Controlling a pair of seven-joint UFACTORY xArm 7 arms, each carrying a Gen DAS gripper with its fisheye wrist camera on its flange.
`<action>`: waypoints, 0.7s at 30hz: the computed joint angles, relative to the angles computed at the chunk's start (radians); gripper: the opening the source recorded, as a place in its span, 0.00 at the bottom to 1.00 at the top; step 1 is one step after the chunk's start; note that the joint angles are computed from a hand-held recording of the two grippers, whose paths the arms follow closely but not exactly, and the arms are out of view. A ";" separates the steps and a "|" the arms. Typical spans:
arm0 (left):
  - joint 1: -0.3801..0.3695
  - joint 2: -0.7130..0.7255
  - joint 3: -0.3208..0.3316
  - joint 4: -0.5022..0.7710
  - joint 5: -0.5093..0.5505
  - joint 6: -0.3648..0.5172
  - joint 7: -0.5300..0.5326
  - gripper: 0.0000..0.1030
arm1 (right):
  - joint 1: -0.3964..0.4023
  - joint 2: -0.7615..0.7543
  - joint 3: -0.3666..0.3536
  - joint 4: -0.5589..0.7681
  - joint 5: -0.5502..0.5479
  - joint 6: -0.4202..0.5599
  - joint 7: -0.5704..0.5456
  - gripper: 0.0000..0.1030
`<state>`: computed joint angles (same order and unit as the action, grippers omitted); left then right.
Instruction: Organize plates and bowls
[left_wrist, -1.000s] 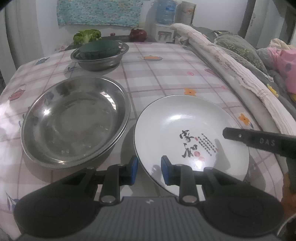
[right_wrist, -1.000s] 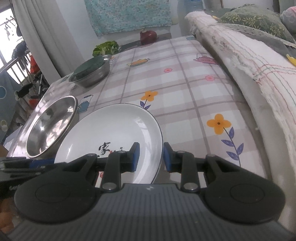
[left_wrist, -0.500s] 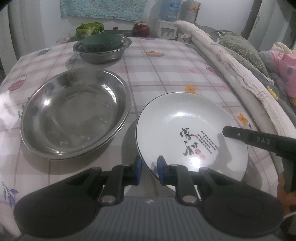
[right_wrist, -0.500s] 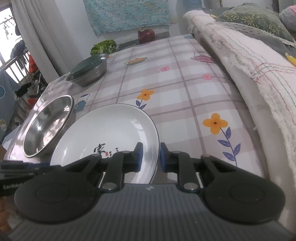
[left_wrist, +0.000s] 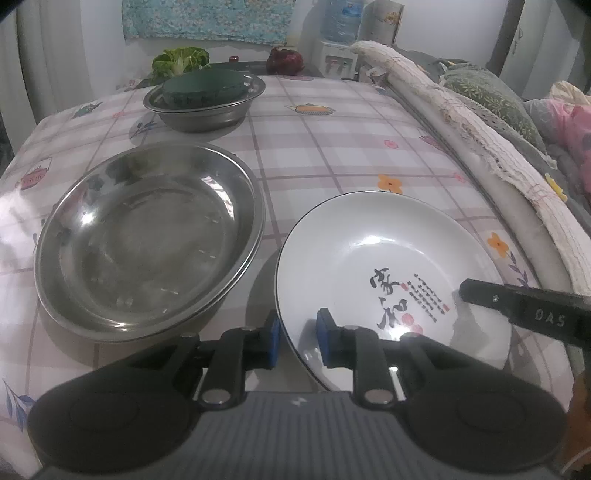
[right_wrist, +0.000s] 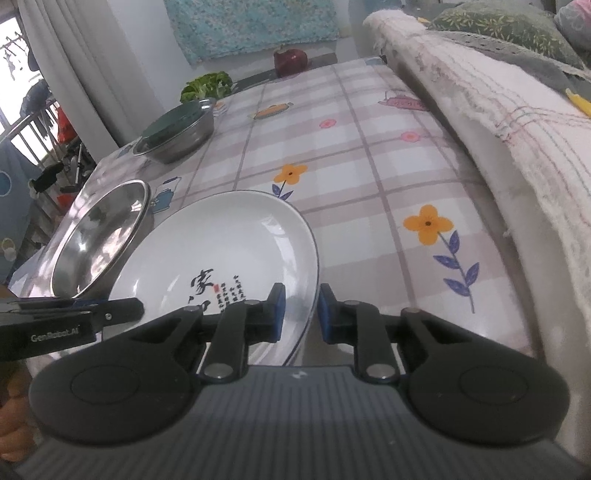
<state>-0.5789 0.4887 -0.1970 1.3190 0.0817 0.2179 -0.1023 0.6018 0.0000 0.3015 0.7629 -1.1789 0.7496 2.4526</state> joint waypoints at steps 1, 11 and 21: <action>0.001 0.001 -0.001 0.002 -0.002 0.002 0.000 0.21 | 0.000 0.005 0.000 0.005 0.003 0.004 -0.007 0.19; -0.017 0.006 0.016 0.010 0.014 0.003 -0.022 0.23 | 0.004 0.015 -0.005 0.014 -0.007 0.008 0.003 0.20; -0.012 -0.019 0.009 -0.028 0.028 -0.011 -0.027 0.24 | 0.006 0.016 -0.009 0.010 -0.023 0.010 0.026 0.20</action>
<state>-0.5905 0.4697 -0.1884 1.2908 0.1093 0.2072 -0.1291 0.6075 0.0156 0.2927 0.7727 -1.2020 0.7591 2.4783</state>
